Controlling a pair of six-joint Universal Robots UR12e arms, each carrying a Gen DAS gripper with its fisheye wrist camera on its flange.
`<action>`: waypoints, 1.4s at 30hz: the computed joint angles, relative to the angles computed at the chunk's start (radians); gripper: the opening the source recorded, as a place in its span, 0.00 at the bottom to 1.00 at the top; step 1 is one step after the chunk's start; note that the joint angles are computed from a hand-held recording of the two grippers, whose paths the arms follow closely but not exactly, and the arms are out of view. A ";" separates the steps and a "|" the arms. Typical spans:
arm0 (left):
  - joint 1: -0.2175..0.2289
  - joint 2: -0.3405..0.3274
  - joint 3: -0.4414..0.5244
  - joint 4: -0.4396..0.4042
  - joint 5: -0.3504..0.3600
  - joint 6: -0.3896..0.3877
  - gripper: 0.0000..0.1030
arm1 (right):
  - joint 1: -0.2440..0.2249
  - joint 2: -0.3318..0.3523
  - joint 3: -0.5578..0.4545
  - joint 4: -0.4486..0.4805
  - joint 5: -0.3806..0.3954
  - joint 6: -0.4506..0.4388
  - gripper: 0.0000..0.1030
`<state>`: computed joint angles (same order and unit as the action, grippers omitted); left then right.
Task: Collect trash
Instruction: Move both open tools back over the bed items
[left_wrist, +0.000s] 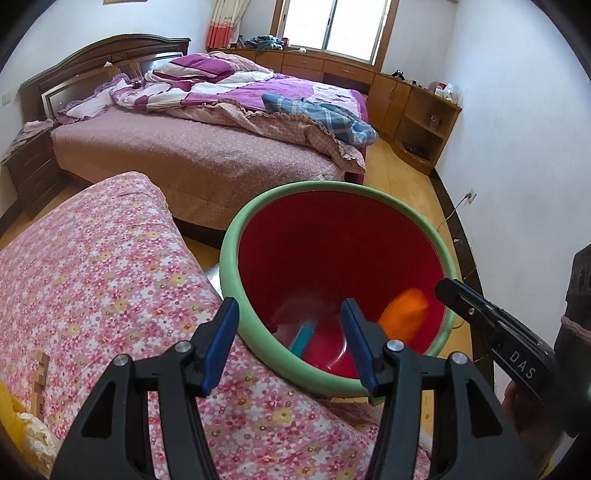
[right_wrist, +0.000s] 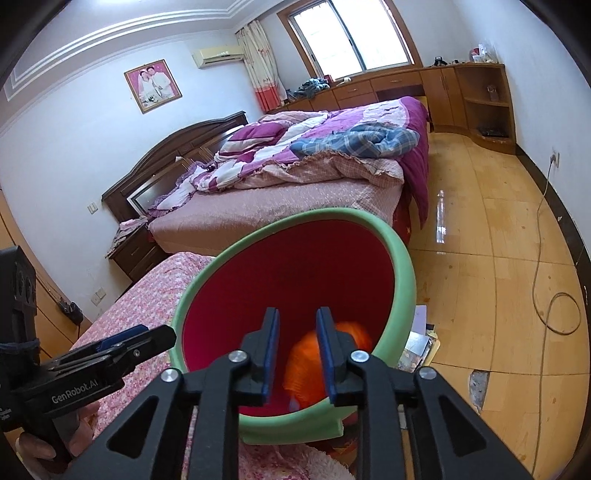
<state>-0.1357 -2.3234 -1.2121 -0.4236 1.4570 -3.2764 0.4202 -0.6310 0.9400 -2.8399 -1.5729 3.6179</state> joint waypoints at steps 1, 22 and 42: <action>0.001 0.001 -0.001 0.000 -0.001 -0.003 0.56 | 0.001 -0.002 0.003 -0.006 -0.003 0.001 0.29; 0.040 0.144 -0.219 0.098 0.049 -0.134 0.56 | 0.033 -0.029 0.022 -0.032 0.046 -0.008 0.66; 0.098 0.296 -0.428 0.210 0.191 -0.192 0.56 | 0.087 -0.011 -0.034 0.020 0.153 -0.066 0.84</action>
